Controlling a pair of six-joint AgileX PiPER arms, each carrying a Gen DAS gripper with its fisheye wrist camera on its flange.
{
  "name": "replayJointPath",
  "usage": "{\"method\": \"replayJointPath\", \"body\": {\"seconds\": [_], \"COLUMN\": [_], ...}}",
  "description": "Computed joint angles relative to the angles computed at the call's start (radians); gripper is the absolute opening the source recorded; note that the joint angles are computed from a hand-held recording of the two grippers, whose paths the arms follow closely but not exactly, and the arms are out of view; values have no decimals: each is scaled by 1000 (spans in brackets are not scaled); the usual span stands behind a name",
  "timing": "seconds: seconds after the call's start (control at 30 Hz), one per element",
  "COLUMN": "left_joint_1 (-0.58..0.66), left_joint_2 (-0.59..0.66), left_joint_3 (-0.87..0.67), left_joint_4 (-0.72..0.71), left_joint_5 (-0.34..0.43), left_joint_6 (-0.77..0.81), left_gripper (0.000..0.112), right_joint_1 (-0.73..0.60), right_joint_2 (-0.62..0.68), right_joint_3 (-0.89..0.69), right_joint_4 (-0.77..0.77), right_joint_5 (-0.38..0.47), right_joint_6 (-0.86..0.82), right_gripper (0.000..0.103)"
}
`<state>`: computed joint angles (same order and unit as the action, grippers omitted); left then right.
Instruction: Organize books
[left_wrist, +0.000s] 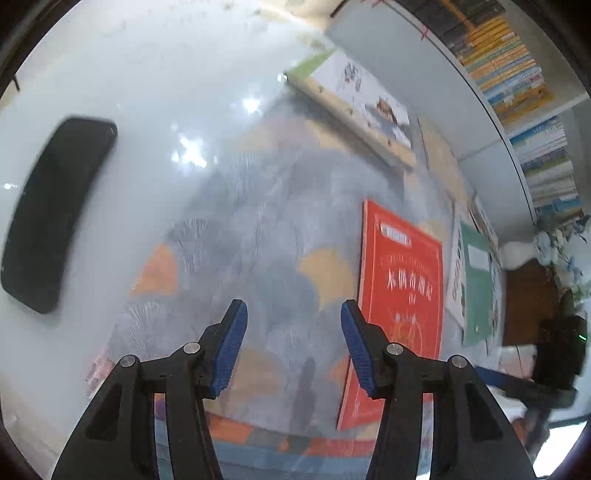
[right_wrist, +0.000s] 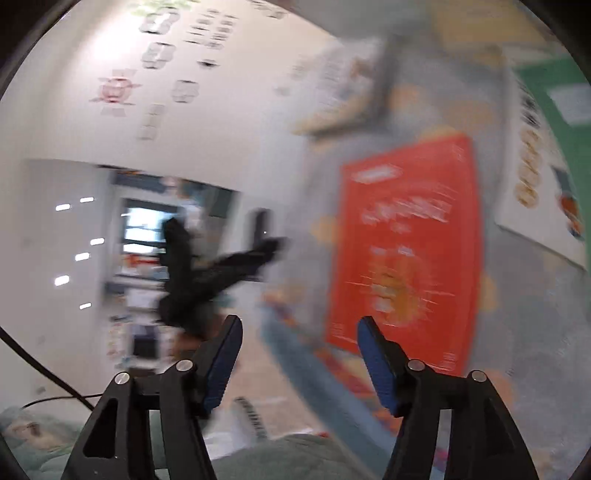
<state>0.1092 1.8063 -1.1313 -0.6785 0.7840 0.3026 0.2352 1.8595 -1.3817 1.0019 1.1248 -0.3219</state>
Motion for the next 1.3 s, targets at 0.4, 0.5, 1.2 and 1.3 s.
{"method": "replayJointPath", "body": {"seconds": [0.4, 0.5, 1.2, 1.3], "left_joint_1": [-258, -233, -191, -200], "left_joint_2": [91, 119, 248, 249], "left_joint_3": [-70, -100, -192, -206], "left_joint_4": [97, 42, -318, -323], "left_joint_5": [34, 99, 244, 242], "left_joint_6": [78, 154, 341, 335], "left_gripper": [49, 49, 21, 13], "right_joint_1": [227, 270, 53, 83], "right_joint_2": [37, 15, -138, -129], "right_joint_3": [11, 62, 464, 441], "right_joint_4": [-653, -731, -11, -68], "right_joint_5": [-289, -363, -565, -585], "right_joint_6": [537, 633, 188, 240], "right_gripper": [31, 30, 33, 34]}}
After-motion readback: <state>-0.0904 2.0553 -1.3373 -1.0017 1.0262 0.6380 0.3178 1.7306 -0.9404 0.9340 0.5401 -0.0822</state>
